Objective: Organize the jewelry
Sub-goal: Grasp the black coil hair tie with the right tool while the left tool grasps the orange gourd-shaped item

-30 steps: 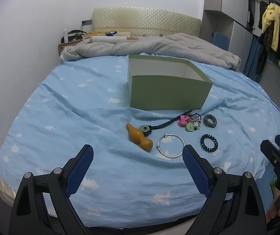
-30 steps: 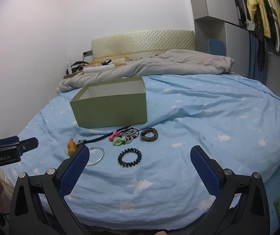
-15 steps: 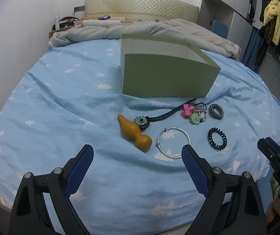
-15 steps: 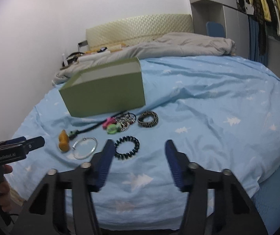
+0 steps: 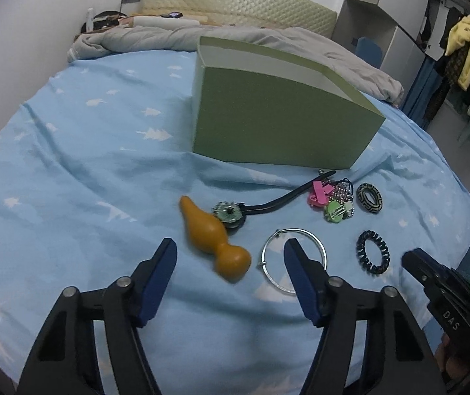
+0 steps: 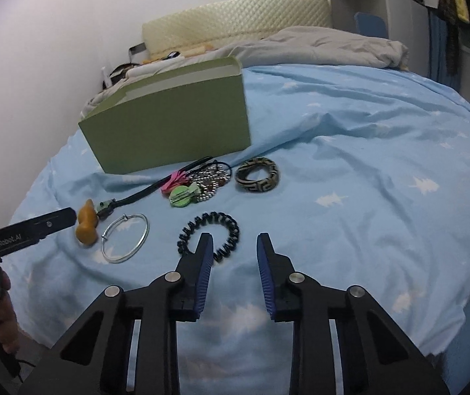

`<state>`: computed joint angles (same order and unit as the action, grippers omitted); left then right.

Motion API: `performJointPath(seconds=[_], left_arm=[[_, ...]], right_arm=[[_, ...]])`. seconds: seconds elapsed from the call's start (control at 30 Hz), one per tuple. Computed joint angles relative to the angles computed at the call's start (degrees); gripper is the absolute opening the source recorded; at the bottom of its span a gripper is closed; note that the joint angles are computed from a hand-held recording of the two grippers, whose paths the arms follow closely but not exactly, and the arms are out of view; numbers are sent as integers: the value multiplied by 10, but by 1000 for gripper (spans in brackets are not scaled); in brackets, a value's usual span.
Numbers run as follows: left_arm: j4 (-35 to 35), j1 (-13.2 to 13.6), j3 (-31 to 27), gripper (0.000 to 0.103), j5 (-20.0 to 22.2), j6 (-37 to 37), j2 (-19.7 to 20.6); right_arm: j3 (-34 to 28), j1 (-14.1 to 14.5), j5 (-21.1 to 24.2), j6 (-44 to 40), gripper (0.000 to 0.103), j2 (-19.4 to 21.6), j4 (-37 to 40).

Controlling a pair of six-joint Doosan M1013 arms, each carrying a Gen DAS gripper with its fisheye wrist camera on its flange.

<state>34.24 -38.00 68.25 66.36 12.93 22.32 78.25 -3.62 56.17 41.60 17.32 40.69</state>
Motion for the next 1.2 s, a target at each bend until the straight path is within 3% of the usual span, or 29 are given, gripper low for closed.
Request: performJointPath(seconds=[0.1, 0.37, 0.5, 0.6, 1.07, 1.2], left_arm=[[-15, 6, -3, 57, -6, 7, 7], [-23, 12, -4, 56, 1, 9, 15], [-25, 13, -2, 45, -6, 8, 18], [-29, 15, 4, 27, -14, 6, 16], [-24, 6, 14, 27, -29, 2, -9], [-13, -3, 4, 27, -13, 19, -10]], right_arm=[[-14, 10, 0, 15, 19, 12, -19], [-25, 24, 2, 33, 16, 30, -55], [-20, 30, -12, 20, 15, 27, -65], [-18, 34, -21, 22, 11, 26, -75], [-11, 21, -17, 10, 6, 8, -32], [-10, 16, -23, 3, 6, 0, -12]])
